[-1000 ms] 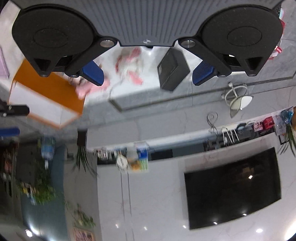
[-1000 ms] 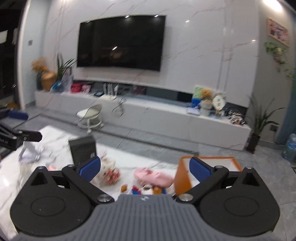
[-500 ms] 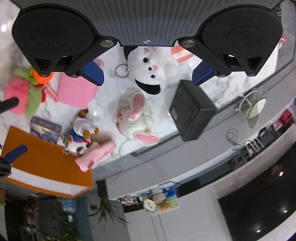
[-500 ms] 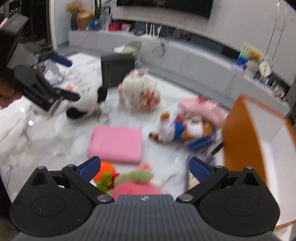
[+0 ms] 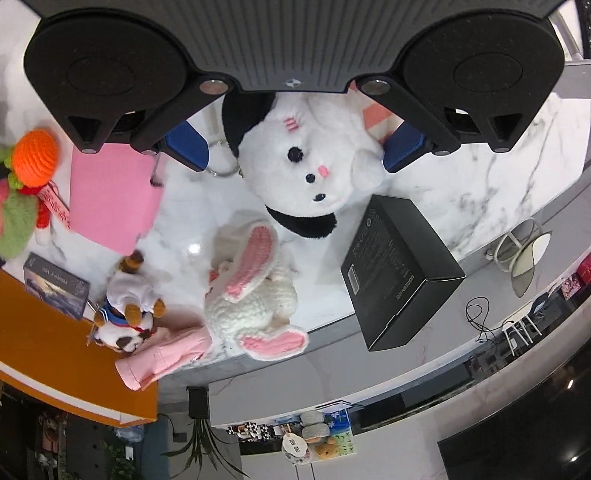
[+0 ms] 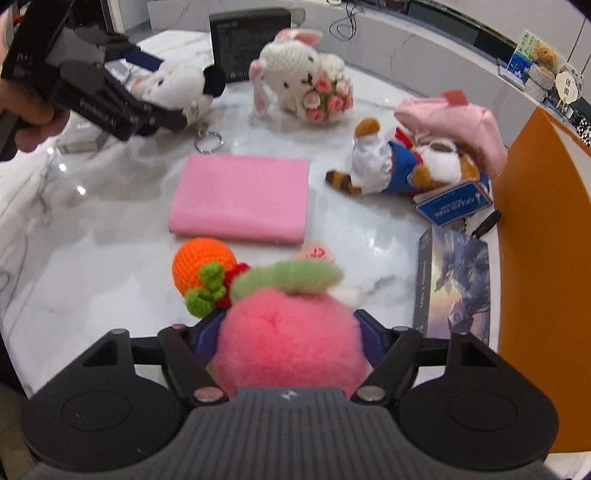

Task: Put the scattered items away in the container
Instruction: 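Close right tool on pink peach plush while left tool grasps dog plush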

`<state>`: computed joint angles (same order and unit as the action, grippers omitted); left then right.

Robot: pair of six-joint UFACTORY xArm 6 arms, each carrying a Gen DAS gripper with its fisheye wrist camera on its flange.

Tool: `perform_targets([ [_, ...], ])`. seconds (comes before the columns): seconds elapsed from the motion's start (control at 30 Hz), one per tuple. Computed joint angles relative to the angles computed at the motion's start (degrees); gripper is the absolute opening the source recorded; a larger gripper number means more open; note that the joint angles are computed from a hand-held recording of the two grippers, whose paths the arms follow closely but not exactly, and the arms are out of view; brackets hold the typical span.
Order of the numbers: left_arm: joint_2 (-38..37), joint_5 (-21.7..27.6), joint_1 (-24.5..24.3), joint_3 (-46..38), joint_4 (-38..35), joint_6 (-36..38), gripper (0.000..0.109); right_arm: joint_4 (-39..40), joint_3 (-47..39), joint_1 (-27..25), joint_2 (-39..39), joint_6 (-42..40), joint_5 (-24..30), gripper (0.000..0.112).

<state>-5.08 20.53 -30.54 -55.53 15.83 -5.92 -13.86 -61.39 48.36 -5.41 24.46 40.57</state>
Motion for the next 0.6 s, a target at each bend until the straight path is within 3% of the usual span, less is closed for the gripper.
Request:
perform_targets([
  [0.33, 3.7, -1.5, 1.0, -2.1, 11.3, -8.1, 0.103, 3.3, -0.6, -0.3, 0.7, -1.5, 2.7, 0.075],
  [0.6, 6.9, 1.9, 2.1, -5.4, 22.3, -18.2, 0.101, 4.4, -0.3, -0.9, 0.5, -2.4, 2.2, 0.075],
])
